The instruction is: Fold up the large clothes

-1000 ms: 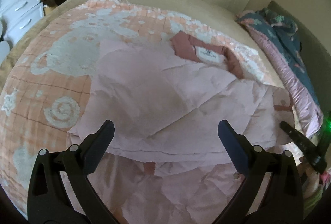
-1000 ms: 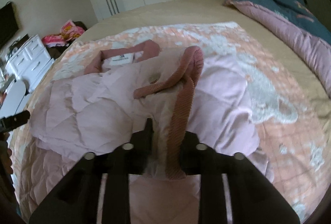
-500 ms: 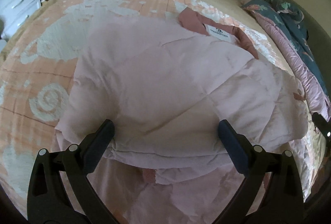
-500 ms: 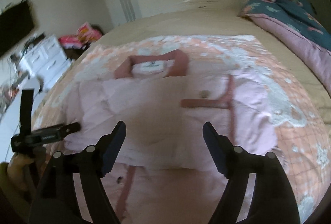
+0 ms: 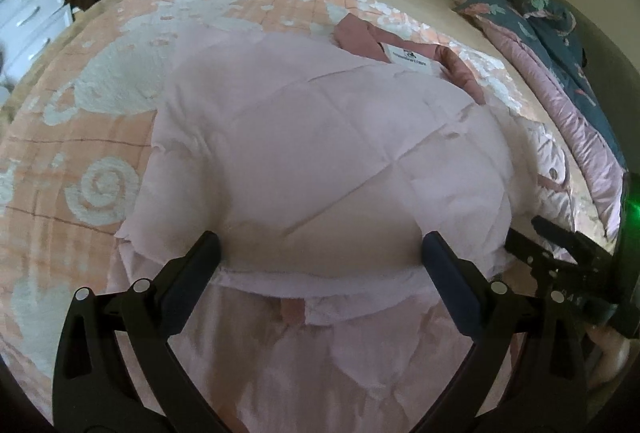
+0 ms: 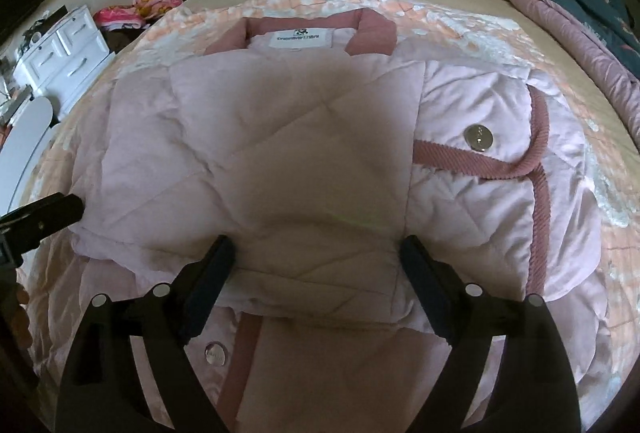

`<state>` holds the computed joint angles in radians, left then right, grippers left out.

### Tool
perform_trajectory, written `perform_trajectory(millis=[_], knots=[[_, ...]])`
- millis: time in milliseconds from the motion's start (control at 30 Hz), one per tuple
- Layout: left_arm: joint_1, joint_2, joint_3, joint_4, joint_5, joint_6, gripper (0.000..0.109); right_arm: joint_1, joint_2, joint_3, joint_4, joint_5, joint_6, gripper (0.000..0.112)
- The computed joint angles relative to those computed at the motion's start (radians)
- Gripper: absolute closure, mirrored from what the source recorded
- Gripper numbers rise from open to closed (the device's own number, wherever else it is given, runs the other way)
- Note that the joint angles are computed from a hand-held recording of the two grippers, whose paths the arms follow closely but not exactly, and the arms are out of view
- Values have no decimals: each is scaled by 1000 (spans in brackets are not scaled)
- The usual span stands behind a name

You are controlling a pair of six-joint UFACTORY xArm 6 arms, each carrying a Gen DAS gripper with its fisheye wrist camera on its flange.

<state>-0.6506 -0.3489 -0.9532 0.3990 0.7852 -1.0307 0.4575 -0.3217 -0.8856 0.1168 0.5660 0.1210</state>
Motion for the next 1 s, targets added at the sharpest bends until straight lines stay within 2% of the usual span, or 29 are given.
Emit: perform_trajectory(millis=[233,333,433,567,667,1000], knots=[[-18,-30,18,-41,4,-14,15,8,-96,80,37,1,12,23],[-32,-48,26,-20,7,-31,15,25,-159,132,26,-14,41,23],[-45,-68,29,-8,13,-45,15,15,-229,183,172,-18,-7,22],[-59,-93,30,10,19,-59,15,7,-295,212,212,-9,-23,21],[-71,-104,24,10,37,-52,15,2,-336,215,198,12,-19,17],[-109,-150,16,49,79,-95,15,-3,-418,219,190,41,-1,16]])
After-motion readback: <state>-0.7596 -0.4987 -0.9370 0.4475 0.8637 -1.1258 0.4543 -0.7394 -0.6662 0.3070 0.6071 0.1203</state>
